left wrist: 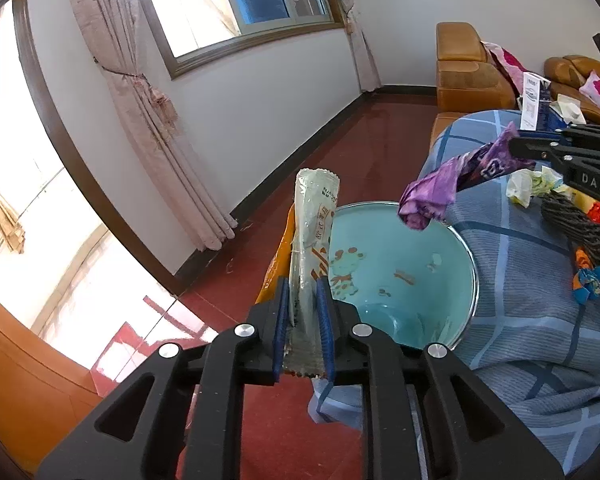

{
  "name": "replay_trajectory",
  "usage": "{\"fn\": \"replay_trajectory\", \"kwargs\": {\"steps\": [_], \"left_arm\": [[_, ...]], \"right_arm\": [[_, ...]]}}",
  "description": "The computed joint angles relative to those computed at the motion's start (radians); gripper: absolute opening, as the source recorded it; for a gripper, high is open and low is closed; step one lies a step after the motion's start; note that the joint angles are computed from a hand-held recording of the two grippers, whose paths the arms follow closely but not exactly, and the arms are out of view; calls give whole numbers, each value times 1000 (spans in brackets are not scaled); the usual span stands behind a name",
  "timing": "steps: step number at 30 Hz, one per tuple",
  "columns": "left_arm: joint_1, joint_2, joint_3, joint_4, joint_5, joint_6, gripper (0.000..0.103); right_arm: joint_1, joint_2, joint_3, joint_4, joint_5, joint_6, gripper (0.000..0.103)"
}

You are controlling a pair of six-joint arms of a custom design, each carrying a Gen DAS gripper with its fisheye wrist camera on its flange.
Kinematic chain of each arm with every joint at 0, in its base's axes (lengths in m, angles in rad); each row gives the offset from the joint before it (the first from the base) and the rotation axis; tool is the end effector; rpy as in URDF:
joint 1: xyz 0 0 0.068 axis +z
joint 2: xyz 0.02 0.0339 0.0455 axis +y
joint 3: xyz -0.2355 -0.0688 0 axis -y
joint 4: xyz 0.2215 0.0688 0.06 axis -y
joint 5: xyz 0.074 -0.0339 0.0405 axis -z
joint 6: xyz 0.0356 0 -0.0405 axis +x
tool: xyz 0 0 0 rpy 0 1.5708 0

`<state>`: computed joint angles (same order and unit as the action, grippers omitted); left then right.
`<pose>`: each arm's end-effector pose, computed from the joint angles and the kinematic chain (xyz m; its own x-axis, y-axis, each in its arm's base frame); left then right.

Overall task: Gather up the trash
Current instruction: 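Open the left tool over the bucket while the right tool releases the purple wrapper, then grasp the blue-orange snack wrapper with the left tool while the right tool grasps the white paper packet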

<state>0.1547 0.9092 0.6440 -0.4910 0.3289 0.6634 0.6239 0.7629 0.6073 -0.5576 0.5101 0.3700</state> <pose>0.1827 0.0169 0.2253 -0.4810 0.5148 -0.7096 0.4855 0.8304 0.2733 0.1379 0.0778 0.2324 -0.5711 -0.0222 -0.8206 -0.0039 0.9997 -0.0244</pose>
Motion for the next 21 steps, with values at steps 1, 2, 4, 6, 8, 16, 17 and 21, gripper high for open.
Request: {"fn": "replay_trajectory", "kwargs": {"steps": [1,2,4,6,8,16,17,21], "left_arm": [[-4,-1,-2,-2,-1,3,17],[-8,-2,-1,-7,1,5,19],[-13,-12,-5,-10,5,2,28],[-19,-27,-14,-5,3,-2,45],[-29,-36,-19,-6,-1,-5,45],[-41,-48,-28,6,-14,-23,62],[-44,-49,-30,5,-16,-23,62],[-55,-63,-41,-5,-18,-22,62]], "right_arm": [[9,9,2,5,2,2,10],[16,18,2,11,2,0,13],[39,38,0,25,20,1,24],[42,49,-2,29,17,9,26],[42,54,-5,33,13,15,28],[55,-1,-8,-17,37,55,40],[60,-19,-7,-37,43,66,41],[121,-121,2,-172,117,140,44]]}}
